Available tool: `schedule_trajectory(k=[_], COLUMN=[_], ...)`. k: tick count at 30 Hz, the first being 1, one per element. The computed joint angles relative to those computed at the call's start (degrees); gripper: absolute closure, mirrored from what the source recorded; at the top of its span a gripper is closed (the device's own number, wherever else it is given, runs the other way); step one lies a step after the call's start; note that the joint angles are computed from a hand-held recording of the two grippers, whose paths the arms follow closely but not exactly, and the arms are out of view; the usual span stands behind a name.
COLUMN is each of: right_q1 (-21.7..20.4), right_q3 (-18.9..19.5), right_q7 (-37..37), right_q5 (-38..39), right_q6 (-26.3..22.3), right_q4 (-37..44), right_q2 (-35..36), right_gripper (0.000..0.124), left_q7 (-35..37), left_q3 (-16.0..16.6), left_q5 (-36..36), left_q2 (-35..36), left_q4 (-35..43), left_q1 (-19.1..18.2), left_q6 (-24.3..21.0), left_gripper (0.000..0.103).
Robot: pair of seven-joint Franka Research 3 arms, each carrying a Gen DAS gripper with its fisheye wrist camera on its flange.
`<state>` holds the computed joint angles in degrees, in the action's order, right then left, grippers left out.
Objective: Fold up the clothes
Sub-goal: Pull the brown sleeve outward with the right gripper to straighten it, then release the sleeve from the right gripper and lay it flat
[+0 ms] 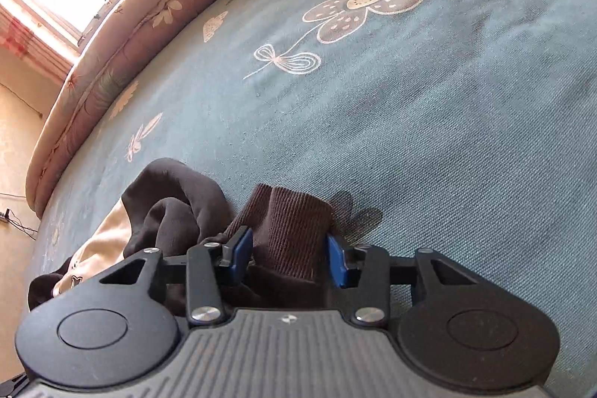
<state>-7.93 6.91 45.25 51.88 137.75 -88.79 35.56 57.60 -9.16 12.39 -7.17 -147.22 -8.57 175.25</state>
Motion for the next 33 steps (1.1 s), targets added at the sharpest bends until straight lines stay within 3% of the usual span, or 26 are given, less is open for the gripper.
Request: schedule_trajectory(k=[6, 19, 24, 26, 29, 33], right_q1=[-1.7, -5.0, -3.0, -3.6, -3.9, -3.9], right_q3=[0.2, -2.0, -5.4, -4.1, -2.5, -0.5], right_q7=[-1.1, 1.6, 10.9, 10.2, 8.3, 2.3], right_q5=[4.1, 2.8, -6.6, -7.4, -7.2, -4.4], right_q6=[4.0, 22.3, 22.1, 22.3, 22.1, 20.0], right_q4=[0.0, 1.3, -0.7, -3.3, -8.0, -15.0], right_q2=[-0.9, -1.9, -2.2, -3.7, -6.9, -12.3], right_gripper=[0.105, 0.105, 0.096, 0.093, 0.078, 0.073], left_q7=[1.7, -1.2, -4.0, -5.1, -7.9, -10.6], left_q3=[0.0, -1.3, -1.9, -2.1, -3.2, -3.6], left_q5=[-1.9, 0.7, 3.5, 4.6, 7.6, 9.8], left_q2=[1.5, 1.7, 0.4, -0.7, -3.2, -7.1], left_q4=[1.7, 2.5, 1.7, 1.0, -0.4, -3.5], left_q1=[-1.2, -0.5, 0.2, 0.3, 1.5, 2.4], left_q6=[-1.2, -1.6, -1.9, -2.1, -2.6, -2.6], left_gripper=[0.001, 0.001, 0.001, 0.001, 0.001, 0.001])
